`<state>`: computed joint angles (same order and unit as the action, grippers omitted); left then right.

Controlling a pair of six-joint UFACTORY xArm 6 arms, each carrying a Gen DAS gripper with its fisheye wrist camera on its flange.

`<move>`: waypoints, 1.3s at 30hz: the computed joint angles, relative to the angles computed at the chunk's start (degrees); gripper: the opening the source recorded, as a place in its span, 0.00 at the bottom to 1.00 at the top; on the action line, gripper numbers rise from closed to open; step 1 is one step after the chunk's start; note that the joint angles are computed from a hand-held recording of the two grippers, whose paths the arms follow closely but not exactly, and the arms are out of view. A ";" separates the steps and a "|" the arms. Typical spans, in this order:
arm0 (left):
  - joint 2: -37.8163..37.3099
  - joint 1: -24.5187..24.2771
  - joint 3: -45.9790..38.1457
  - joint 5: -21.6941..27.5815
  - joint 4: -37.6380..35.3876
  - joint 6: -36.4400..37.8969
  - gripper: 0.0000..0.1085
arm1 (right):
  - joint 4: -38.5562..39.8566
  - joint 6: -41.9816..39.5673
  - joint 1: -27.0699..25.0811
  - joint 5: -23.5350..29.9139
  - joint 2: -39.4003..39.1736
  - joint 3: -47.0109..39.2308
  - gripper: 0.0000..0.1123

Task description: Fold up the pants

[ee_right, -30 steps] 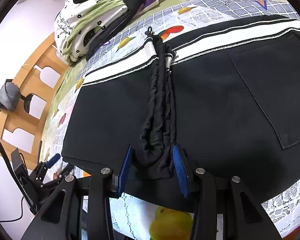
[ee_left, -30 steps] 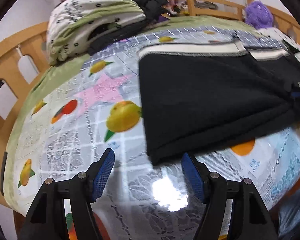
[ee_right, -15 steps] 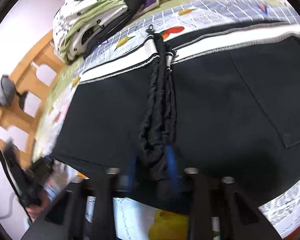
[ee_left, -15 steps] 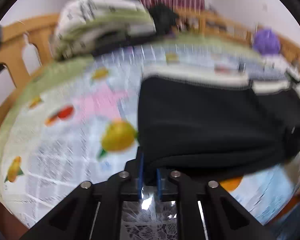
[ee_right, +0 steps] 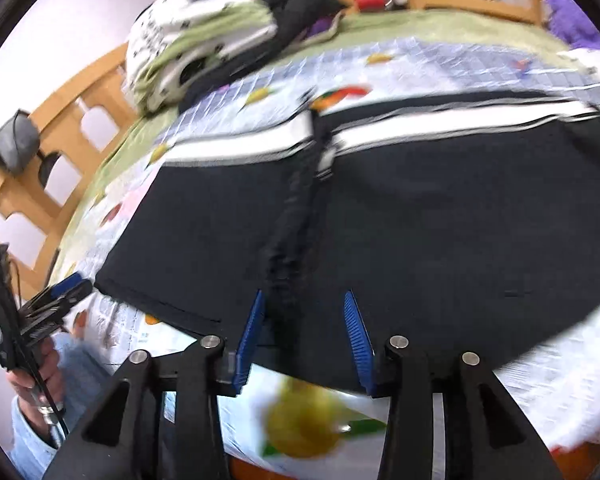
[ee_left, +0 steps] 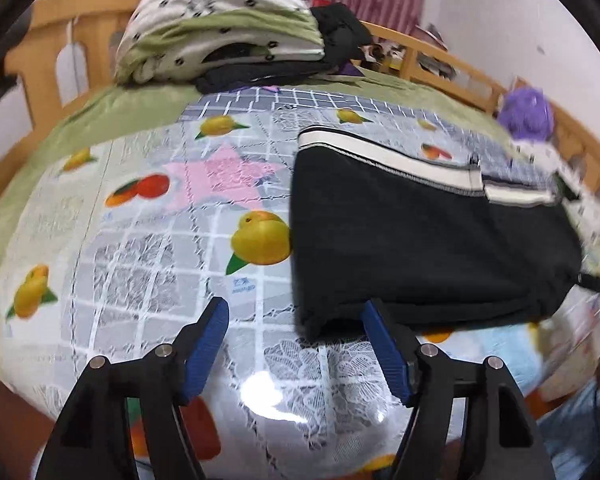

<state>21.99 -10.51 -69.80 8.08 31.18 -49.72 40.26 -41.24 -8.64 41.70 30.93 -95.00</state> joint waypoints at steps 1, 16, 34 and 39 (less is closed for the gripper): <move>0.20 -0.05 -0.28 -0.14 -5.52 4.08 0.63 | 0.99 0.02 -1.39 -0.99 -1.58 1.82 0.37; 24.94 -0.42 -33.26 10.70 -37.84 28.56 0.57 | 14.18 11.48 -11.76 4.50 12.10 -11.11 0.37; 11.71 8.46 -23.03 7.66 -15.04 8.32 0.10 | 16.67 9.69 0.27 7.97 8.63 -12.75 0.06; 10.65 11.07 -18.29 10.56 -7.27 -0.30 0.11 | 10.08 11.21 3.11 9.28 10.39 -10.86 0.07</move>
<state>32.65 0.56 -88.09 18.64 23.92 -50.03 50.33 -30.03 -5.54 50.98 41.32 -105.86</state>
